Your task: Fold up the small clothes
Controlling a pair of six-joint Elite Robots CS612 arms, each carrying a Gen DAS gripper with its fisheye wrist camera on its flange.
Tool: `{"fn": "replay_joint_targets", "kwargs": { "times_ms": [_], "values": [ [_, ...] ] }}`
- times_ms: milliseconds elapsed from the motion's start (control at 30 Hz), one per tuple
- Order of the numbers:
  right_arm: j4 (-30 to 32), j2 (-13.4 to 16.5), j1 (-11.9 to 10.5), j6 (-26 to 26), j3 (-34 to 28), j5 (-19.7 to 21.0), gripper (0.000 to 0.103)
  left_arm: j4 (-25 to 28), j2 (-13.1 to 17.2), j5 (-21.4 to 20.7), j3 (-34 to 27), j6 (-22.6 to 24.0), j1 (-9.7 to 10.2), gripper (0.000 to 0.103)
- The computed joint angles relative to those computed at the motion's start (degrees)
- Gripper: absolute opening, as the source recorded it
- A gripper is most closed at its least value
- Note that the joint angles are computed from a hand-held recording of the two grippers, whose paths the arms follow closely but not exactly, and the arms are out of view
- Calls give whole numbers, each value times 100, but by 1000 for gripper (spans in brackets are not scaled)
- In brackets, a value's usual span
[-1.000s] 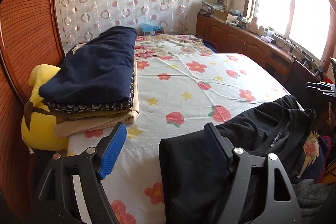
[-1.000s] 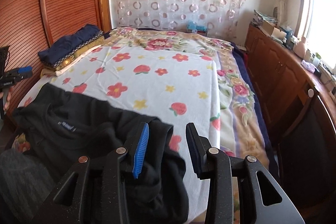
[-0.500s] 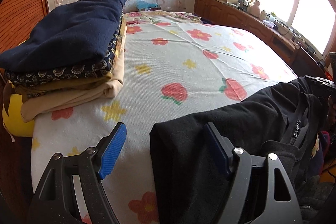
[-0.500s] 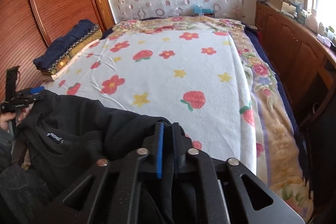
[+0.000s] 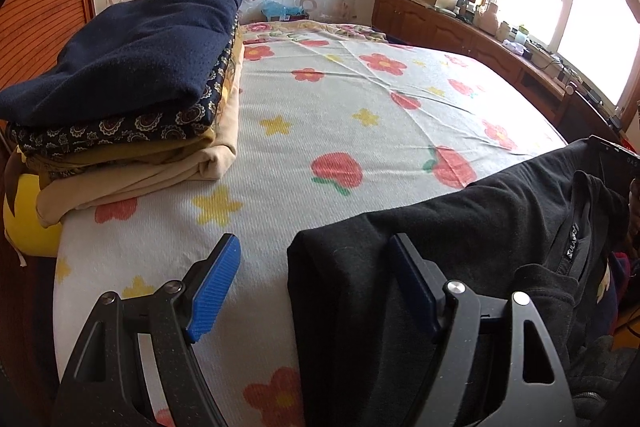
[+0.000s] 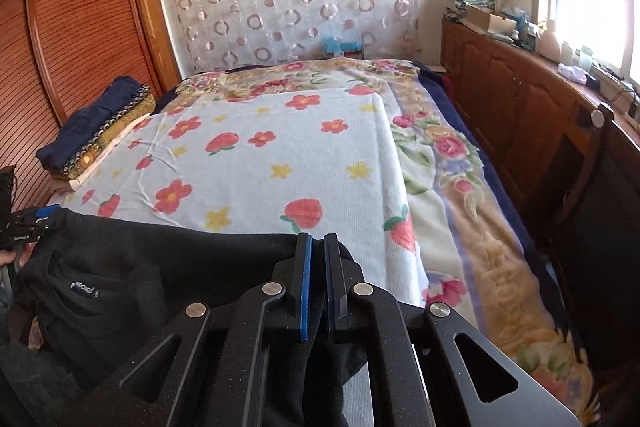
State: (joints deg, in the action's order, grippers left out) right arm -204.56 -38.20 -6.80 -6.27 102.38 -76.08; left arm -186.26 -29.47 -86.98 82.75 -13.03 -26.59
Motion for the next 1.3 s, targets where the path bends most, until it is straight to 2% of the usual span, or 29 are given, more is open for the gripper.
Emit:
{"fn": "replay_joint_targets", "kwargs": {
  "times_ms": [167,200,500,600,800,967,1033,1100,1167,1200,1300],
  "values": [
    [315,-89,53,-256,-68,-178,42,58,12,-48,-36,3,9,78],
    [403,-97,45,-269,-86,-161,45,54,14,-57,-37,2,10,78],
    [1323,-91,19,-400,-373,59,53,85,13,-62,-43,36,6,78],
    [1474,-58,32,-479,-492,-1,53,119,5,-71,-47,32,6,78],
    [1453,-27,79,-638,-567,-141,54,49,-7,-311,-17,76,29,61],
    [1453,14,96,-547,-624,-264,60,88,-9,-529,-41,133,47,44],
    [1456,27,84,-489,-632,-191,60,75,-10,-643,-36,138,57,39],
    [1405,31,79,-558,-603,-81,54,23,-28,-594,-1,200,35,32],
    [1391,22,44,-726,-555,212,25,-52,-42,-663,32,215,30,17],
    [1417,5,32,-812,-522,373,18,-120,-57,-625,66,226,14,12],
    [1261,-40,53,-977,-390,454,12,-499,-145,-549,246,196,-36,9]
  ]
}}
